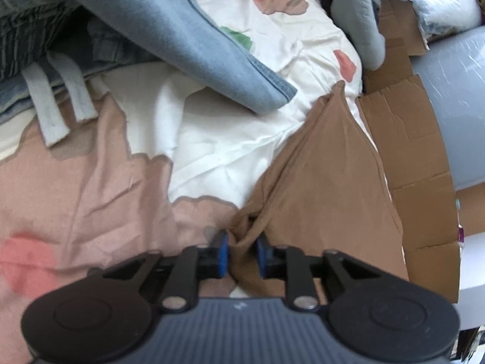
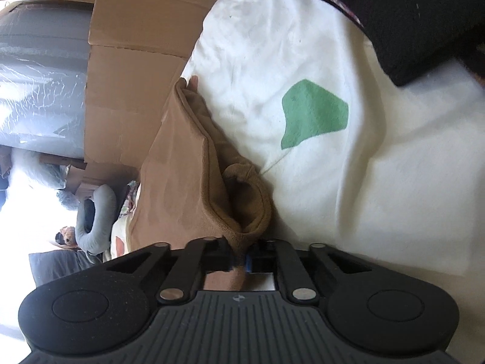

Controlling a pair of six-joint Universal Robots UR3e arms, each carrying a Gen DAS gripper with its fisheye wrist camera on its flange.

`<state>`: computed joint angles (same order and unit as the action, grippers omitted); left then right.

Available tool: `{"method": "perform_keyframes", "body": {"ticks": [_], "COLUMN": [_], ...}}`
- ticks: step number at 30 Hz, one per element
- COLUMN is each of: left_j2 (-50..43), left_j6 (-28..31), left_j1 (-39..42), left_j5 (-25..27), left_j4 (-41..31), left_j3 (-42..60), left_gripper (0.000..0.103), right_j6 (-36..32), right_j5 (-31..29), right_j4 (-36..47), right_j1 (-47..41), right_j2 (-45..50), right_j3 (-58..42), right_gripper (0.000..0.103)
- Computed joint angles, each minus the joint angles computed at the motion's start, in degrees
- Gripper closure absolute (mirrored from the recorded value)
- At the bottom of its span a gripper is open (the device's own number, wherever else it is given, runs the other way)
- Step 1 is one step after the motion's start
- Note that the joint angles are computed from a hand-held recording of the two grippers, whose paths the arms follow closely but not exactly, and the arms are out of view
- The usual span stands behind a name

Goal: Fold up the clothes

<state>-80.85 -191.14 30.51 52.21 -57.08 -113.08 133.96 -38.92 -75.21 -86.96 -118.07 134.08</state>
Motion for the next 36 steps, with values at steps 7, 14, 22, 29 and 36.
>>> {"method": "perform_keyframes", "body": {"ticks": [7, 14, 22, 29, 36], "left_j2": [2.13, 4.71, 9.61, 10.59, 10.2], "left_j6": [3.37, 6.61, 9.78, 12.09, 15.84], "left_j1": [1.39, 2.78, 5.2, 6.24, 6.97], "left_j5": [-0.08, -0.28, -0.16, 0.18, 0.07], "left_j4": [-7.31, -14.9, -23.96, -24.05, -21.99], "left_j3": [3.77, 6.79, 6.47, 3.81, 1.97], "left_gripper": [0.097, 0.098, 0.098, 0.093, 0.08], "right_j6": [-4.54, -5.6, -7.93, -3.33, -5.23], "right_j5": [0.16, -2.35, -5.89, -12.09, -16.61], "right_j4": [7.51, 9.42, 14.41, 10.41, 12.44], "right_j1": [-1.95, -1.99, -6.07, -3.04, -2.78], "right_j2": [-0.39, 0.26, -1.17, -0.02, 0.31], "right_j3": [-5.04, -8.67, -11.24, -14.84, -23.5], "right_gripper": [0.102, 0.102, 0.102, 0.097, 0.094]}}
